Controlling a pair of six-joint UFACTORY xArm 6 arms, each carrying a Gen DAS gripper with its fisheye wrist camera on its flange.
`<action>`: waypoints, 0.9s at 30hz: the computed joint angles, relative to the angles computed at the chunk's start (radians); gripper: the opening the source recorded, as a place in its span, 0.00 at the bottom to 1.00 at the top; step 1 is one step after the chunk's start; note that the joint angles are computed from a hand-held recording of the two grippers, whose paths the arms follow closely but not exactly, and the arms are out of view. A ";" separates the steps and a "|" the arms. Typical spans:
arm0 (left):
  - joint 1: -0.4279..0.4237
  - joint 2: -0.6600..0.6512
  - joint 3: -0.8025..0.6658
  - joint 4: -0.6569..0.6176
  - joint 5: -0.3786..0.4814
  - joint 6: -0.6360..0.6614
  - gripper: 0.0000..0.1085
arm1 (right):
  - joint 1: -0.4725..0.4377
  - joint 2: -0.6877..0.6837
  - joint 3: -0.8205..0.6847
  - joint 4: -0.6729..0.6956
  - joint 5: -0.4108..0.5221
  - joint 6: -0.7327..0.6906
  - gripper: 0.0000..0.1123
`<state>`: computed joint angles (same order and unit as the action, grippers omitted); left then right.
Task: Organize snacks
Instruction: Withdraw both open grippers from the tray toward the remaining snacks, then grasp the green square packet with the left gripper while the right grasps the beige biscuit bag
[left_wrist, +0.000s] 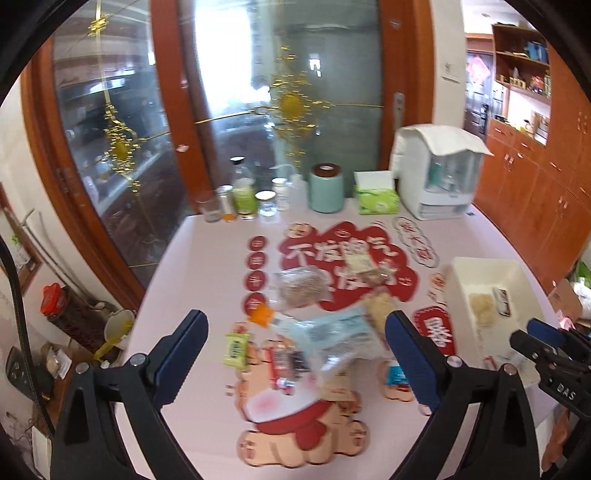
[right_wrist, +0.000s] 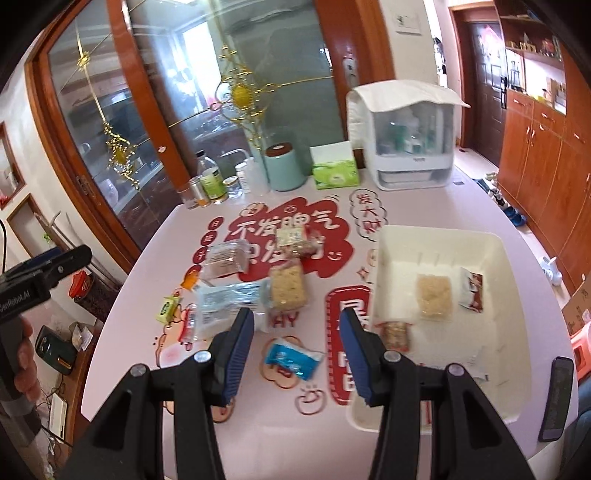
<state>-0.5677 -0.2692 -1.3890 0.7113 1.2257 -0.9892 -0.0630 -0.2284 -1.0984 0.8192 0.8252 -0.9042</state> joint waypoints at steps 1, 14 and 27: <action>0.017 -0.021 0.020 -0.003 -0.007 0.010 0.89 | 0.015 -0.013 0.013 -0.008 -0.011 0.011 0.43; 0.356 -0.210 0.344 -0.196 -0.212 0.231 0.89 | 0.265 -0.005 0.144 -0.148 -0.197 0.249 0.43; 0.551 -0.002 0.469 -0.380 -0.442 0.451 0.89 | 0.411 0.235 0.138 -0.228 -0.263 0.408 0.43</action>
<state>-0.0169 -0.2707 -0.9202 0.3312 0.7837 -0.5377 0.3482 0.0070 -0.9608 0.5911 0.5625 -0.4962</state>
